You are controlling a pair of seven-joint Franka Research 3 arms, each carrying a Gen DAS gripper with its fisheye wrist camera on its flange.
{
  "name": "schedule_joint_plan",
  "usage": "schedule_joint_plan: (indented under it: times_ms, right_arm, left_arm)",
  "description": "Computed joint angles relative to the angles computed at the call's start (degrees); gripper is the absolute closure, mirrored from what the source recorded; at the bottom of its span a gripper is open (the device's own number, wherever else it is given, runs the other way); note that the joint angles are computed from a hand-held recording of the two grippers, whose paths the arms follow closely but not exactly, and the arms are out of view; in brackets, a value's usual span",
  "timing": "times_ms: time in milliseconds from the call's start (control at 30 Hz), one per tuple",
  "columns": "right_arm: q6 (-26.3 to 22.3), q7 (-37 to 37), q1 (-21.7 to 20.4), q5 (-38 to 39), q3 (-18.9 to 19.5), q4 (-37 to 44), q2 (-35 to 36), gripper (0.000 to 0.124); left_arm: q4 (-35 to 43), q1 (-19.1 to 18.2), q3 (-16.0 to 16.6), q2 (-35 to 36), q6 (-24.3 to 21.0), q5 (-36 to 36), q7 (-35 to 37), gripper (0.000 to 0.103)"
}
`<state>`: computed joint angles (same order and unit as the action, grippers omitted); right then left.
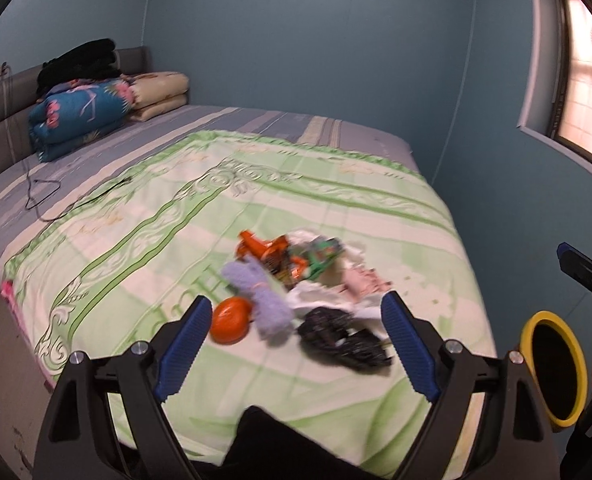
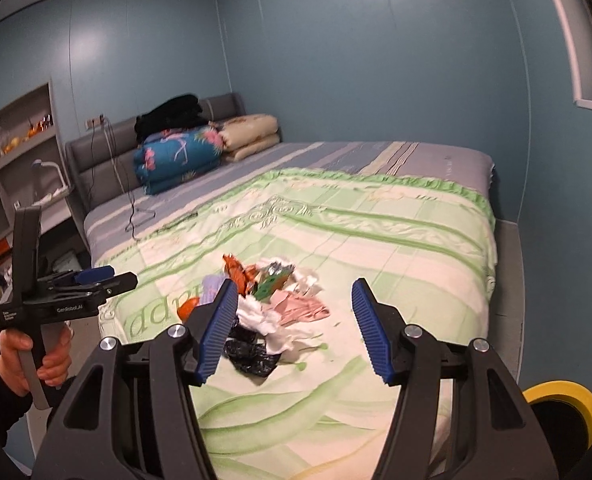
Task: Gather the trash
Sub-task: 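Move both tools back over the remaining trash on the bed, then grasp the orange fruit with the left tool while the right tool grasps the white tissue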
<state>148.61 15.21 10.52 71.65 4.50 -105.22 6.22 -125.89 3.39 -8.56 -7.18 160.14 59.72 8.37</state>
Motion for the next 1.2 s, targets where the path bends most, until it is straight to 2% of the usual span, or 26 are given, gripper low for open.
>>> schedule_joint_plan:
  times_ms: [200,500,867,1200]
  right_arm:
    - [2.18,6.29,1.85,-7.94,1.26,2.22,4.48,0.068]
    - [1.3,15.2,2.42,-18.97,3.57,7.92,12.62,0.068]
    - [-0.49,23.6,2.79,-28.93,5.55,14.48,20.27,0.069]
    - [-3.18,30.4,3.91,-35.7,5.71,22.05,26.38,0.07]
  left_arm:
    - [-2.62,1.33,1.23,0.7,1.71,-0.69,-0.82,0.02]
    - [-4.23,2.82,3.52,4.41,5.03,-3.97,0.74,0.02]
    - [-2.2,2.73,6.17,10.59,7.62,-11.56,7.72,0.02]
    - [2.34,2.08,7.91,16.49,9.66,-21.2,17.47,0.02]
